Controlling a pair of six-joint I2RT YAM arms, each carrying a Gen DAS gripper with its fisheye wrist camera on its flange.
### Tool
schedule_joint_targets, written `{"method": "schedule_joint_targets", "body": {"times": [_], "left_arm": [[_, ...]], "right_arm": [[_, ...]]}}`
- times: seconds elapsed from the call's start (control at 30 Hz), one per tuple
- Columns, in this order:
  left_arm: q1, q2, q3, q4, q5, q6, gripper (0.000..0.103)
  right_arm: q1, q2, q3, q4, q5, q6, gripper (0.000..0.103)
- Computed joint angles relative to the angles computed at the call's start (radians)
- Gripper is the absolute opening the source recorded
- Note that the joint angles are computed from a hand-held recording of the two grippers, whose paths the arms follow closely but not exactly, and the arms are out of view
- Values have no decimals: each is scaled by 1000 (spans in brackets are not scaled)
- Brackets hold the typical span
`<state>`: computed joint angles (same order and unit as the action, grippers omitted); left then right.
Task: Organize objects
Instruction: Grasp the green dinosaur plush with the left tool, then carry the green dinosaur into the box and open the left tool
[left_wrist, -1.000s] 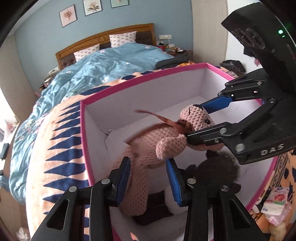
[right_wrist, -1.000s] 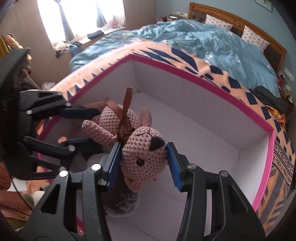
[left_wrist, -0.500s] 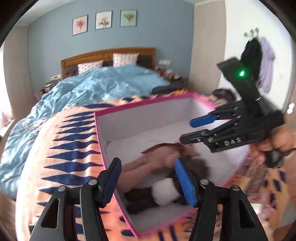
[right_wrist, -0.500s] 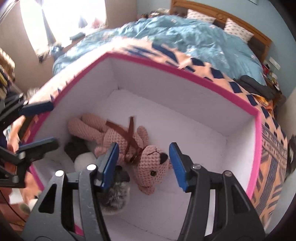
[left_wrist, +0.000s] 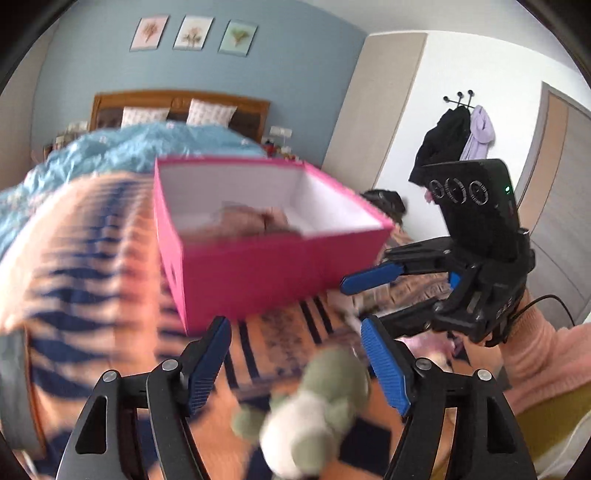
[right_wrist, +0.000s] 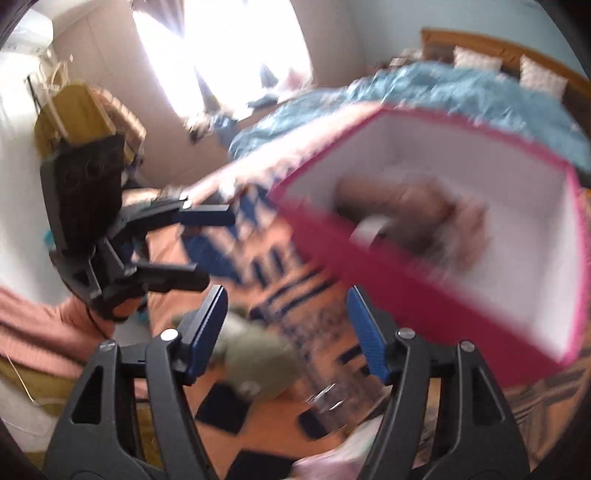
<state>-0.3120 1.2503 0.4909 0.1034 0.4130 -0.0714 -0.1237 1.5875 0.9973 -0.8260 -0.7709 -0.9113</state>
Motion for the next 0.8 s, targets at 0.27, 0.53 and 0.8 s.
{"method": "schedule_joint_targets", "body": {"times": [0.27, 0.53, 0.8], "left_arm": [[-32, -161, -186, -14, -8, -78, 74], [-60, -15, -205, 45, -47, -136, 54], [-74, -46, -177, 13, -50, -144, 51]], "right_arm": [[14, 87, -55, 21, 52, -10, 69], [37, 121, -82, 72, 31, 31, 67], [7, 64, -115, 87, 7, 54, 59]]}}
